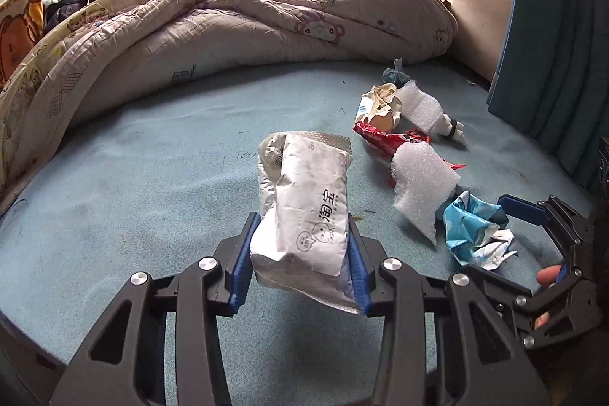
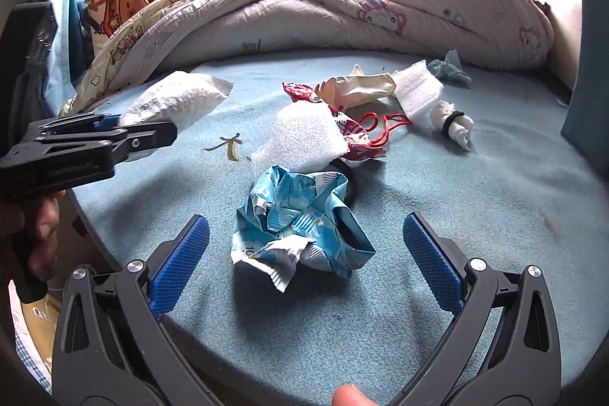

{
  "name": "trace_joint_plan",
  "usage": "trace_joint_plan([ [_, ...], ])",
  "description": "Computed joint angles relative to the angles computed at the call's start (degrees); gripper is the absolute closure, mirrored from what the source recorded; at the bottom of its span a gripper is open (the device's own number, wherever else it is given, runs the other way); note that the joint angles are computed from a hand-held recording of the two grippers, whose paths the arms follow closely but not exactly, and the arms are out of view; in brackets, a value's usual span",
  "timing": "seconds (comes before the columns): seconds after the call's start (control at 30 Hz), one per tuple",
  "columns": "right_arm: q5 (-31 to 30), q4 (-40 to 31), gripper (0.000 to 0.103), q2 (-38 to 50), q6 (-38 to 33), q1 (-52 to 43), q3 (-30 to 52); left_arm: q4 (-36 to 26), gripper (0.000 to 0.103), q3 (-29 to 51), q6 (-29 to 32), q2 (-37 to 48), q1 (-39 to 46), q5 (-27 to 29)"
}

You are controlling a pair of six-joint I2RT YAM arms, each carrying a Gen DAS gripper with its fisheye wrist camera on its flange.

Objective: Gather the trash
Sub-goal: 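Grasp the crumpled blue wrapper with the right tool while the left holds the packet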

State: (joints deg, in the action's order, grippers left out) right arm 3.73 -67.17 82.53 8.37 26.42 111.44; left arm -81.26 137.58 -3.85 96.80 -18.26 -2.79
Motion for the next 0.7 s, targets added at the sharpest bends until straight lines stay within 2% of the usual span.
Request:
trace_joint_plan([
  [0.07,1.3,-0.2,0.007,0.8,0.7,0.2,0.2,1.1,0.062,-3.3,-0.1,-2.3,0.0,-0.3],
  [0.17,1.8,-0.3,0.029,0.5,1.3,0.2,-0.7,2.0,0.062,-6.8,-0.3,-4.9,0.5,0.6],
  [0.2,3.0,0.0,0.043,-0.1,1.4,0.6,-1.3,2.1,0.062,-7.7,-0.5,-5.7,0.3,0.5],
  [0.33,1.3,-1.1,0.044,-2.9,1.6,0.5,-1.4,2.2,0.062,-10.3,-0.3,-8.8,-0.7,-0.2],
  [0.57,7.8,-7.4,0.044,-6.9,4.1,6.9,3.9,-0.6,0.062,-12.1,-1.5,-14.9,-4.6,-1.7],
  [0.7,15.1,-12.3,0.044,-9.9,7.4,16.9,4.9,-2.7,0.062,-15.9,-2.9,-20.6,-7.5,-2.8],
])
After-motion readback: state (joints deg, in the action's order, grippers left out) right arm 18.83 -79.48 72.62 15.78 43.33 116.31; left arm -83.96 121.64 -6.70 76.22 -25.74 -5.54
